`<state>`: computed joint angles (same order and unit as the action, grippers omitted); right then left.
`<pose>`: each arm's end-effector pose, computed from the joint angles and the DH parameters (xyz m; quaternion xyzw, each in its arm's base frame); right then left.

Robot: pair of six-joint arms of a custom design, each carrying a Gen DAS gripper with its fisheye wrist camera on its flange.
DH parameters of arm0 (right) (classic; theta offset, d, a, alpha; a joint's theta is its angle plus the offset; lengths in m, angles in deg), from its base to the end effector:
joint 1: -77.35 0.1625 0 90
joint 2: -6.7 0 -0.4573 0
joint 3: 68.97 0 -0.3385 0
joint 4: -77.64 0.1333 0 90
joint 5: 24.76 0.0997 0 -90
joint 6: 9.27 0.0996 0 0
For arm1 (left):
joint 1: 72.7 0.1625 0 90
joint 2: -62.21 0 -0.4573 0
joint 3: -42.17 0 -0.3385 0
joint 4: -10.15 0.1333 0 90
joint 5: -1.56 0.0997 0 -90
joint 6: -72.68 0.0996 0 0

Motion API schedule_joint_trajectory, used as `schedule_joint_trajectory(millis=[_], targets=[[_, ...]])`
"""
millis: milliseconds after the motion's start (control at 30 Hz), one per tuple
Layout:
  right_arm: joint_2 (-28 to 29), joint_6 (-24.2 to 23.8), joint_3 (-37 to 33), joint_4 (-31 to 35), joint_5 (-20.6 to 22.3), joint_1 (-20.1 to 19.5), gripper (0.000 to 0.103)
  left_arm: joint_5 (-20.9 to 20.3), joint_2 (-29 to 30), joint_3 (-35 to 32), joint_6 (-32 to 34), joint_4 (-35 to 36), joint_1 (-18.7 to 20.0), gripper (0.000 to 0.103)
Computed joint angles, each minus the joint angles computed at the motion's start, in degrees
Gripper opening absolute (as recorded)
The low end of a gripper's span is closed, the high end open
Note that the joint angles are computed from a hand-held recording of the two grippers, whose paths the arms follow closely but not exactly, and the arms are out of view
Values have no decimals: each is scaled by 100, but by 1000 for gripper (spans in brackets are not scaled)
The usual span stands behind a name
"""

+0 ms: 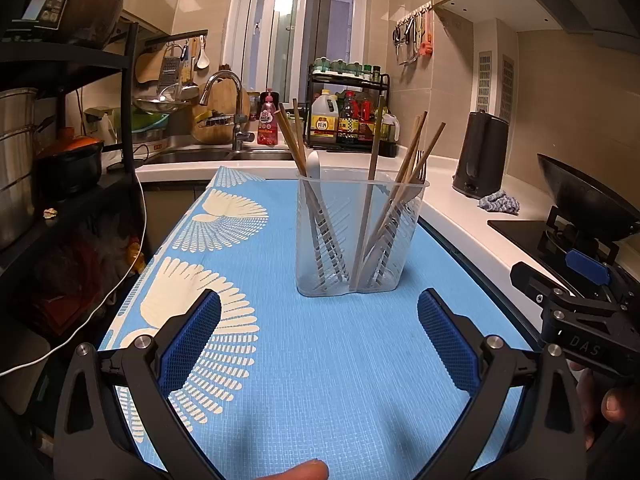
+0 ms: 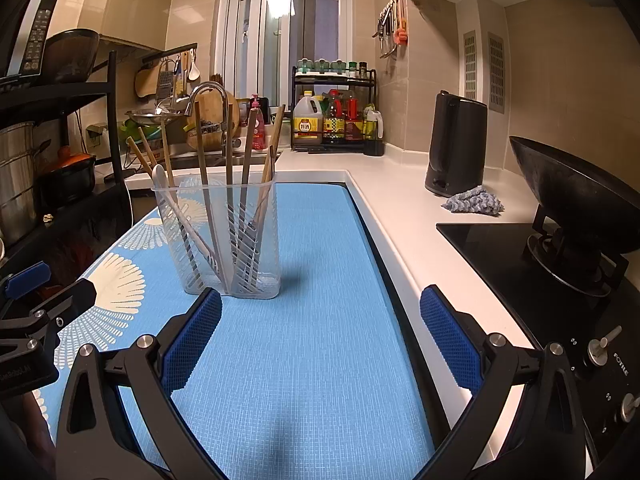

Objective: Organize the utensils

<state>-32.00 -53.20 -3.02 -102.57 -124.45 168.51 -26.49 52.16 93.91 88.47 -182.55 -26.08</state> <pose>0.1325 -0.7881 0.3376 0.2851 -0.8017 0.4582 0.2568 -0.3834 -0.7278 0.0817 0.1375 0.7714 -0.5284 0.3269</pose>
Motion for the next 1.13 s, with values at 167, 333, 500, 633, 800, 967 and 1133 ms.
schedule_joint_trajectory(millis=[167,333,500,633,800,967,1133], targets=[[0,1,-2,4,1,-1,98,-1,-4,-1,-37,9,3,96],[-2,-6,1,4,0,0,98,-18,-13,20,-75,33,7,96],[0,-4,4,-4,-4,2,98,-39,-23,46,-106,26,15,96],[1,-5,6,-5,-3,1,98,-41,-23,50,-95,4,18,96],[-5,-16,16,-15,-4,8,98,-38,-34,70,-100,15,18,96],[-7,-25,11,-1,-11,14,98,9,-40,63,-153,70,24,96],[-3,-42,21,0,-12,14,98,31,-59,93,-235,114,39,96]])
